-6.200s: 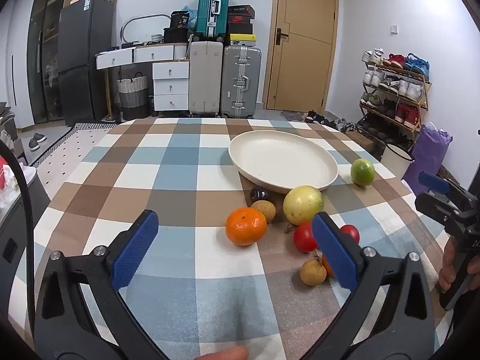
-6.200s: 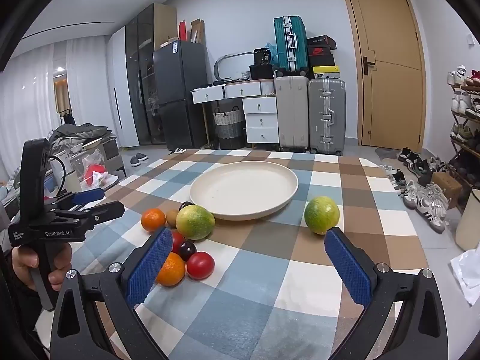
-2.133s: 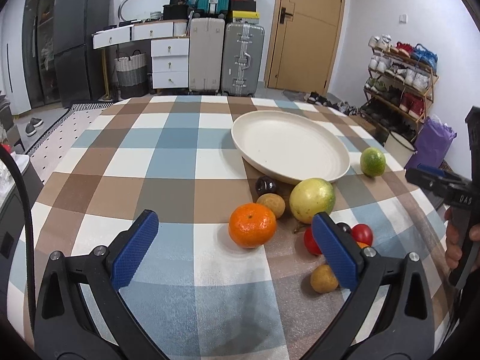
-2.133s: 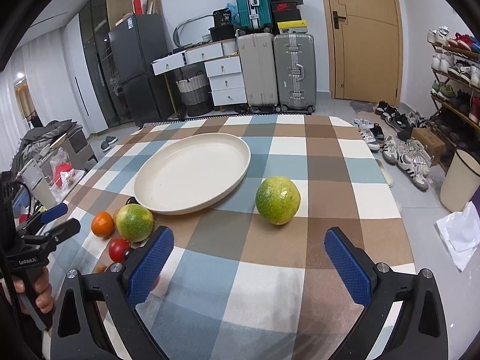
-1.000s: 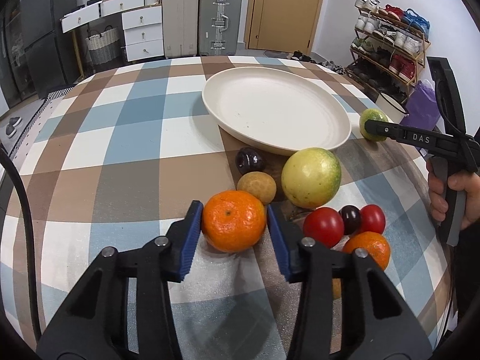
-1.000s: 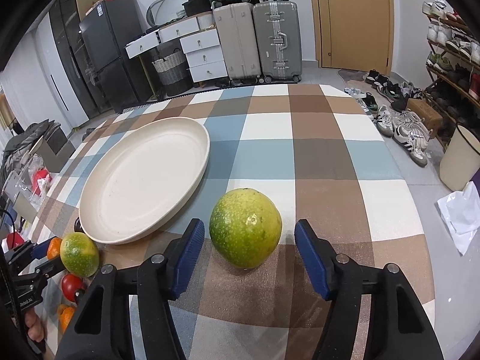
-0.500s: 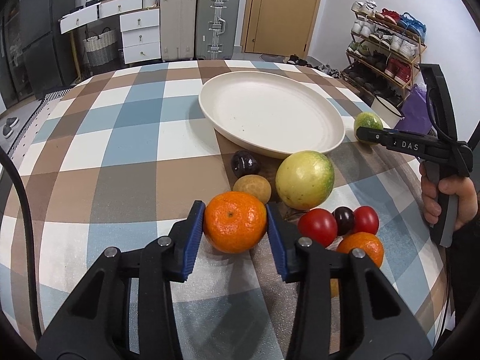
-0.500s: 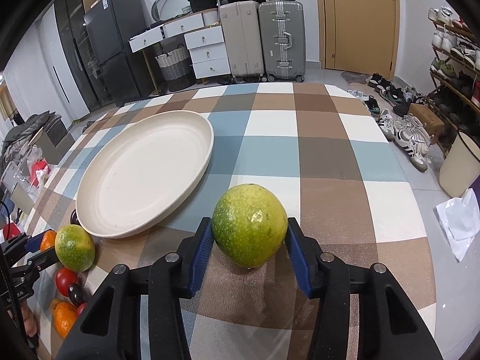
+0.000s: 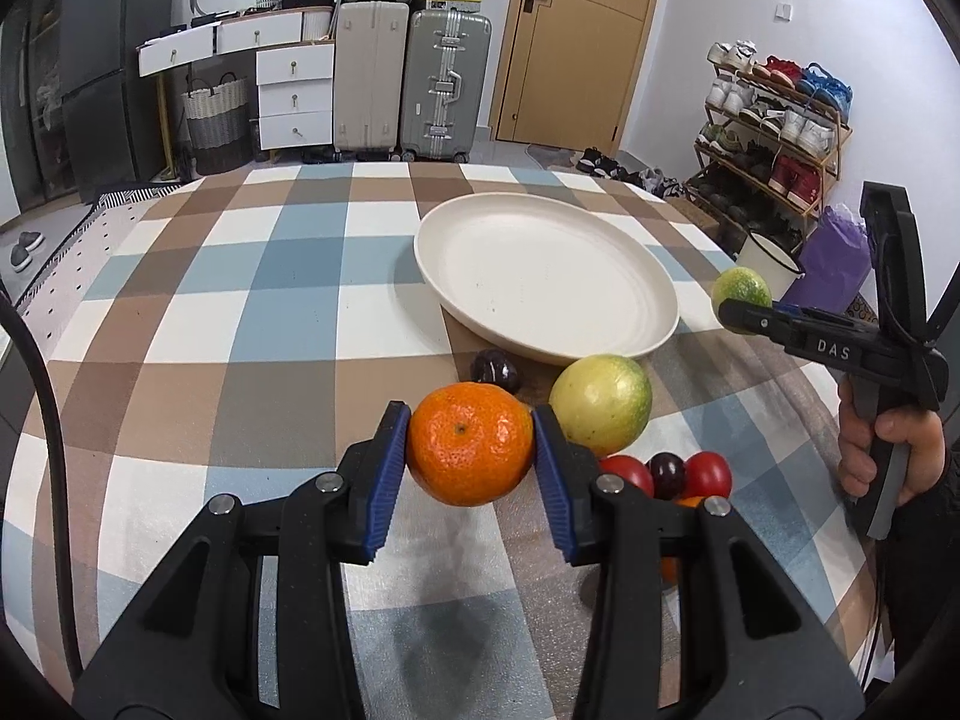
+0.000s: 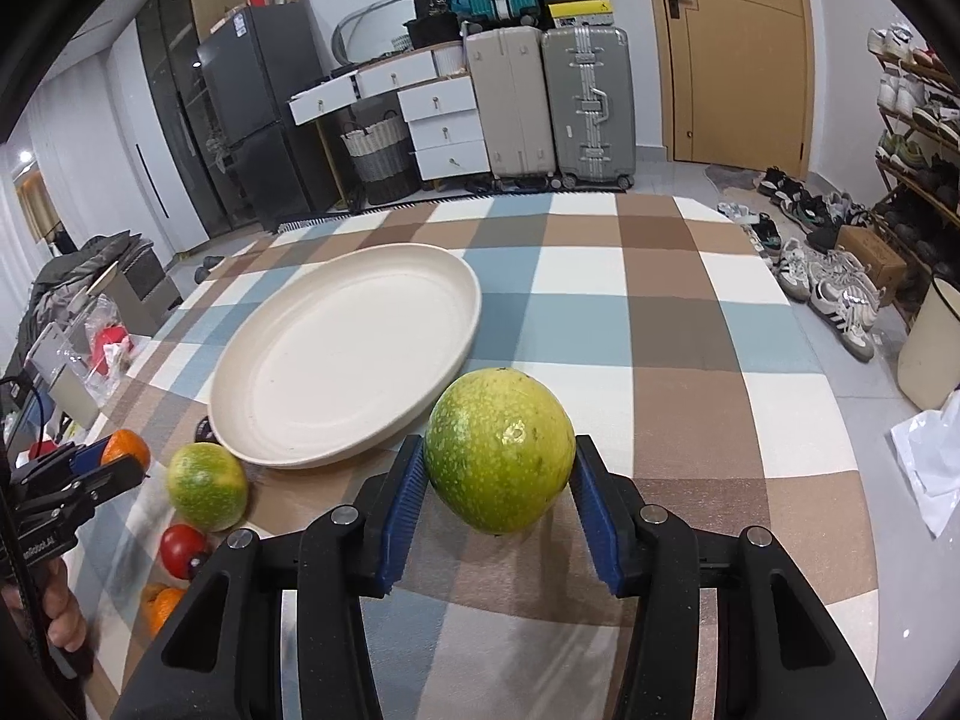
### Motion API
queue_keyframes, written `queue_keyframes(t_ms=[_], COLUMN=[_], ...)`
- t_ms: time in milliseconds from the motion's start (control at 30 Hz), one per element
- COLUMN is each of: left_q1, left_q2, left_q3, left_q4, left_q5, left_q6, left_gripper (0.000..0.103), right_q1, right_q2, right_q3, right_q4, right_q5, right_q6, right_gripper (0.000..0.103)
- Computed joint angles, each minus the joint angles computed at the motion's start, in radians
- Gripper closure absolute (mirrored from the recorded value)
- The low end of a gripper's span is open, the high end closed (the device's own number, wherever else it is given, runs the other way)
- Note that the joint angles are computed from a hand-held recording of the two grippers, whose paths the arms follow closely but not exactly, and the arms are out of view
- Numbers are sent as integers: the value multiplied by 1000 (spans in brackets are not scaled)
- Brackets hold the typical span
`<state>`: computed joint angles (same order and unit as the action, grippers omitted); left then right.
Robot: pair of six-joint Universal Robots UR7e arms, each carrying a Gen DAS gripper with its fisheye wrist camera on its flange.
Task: Organize fruits
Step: 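Carry both fruits onto the cream plate and open both tools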
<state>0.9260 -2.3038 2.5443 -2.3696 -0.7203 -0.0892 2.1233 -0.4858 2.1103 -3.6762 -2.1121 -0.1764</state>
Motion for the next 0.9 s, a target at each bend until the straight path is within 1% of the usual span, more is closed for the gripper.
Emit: queue_keyframes(t_ms=[100,267,400,567,700,900], left_q1=[-28,-57,-63,-51,-31,24], left_q2=[-4,22,60,123,191,300], left_q3=[-2,-10,-17,-29,-38,-61], left_q4=[1,-23,-65,-143,-229,-352], left_q5=[25,57,79,79,74,38], left_q6=[-11,-19,-10,19,61,122], left_gripper=[65,65,65,65,65,65], right_q1=[17,44,60,71,75,75], right_q2=[-4,-11,-12,-9,-3,14], right_q3=[4,3,-7,-22,-39,-76], right_q4=[1,13,39,73,103,150], right_q5=[19,53,74,98,113,127], right_q6=[2,-4,-6,0,7,12], right_gripper=[54,54,54,54,54,54])
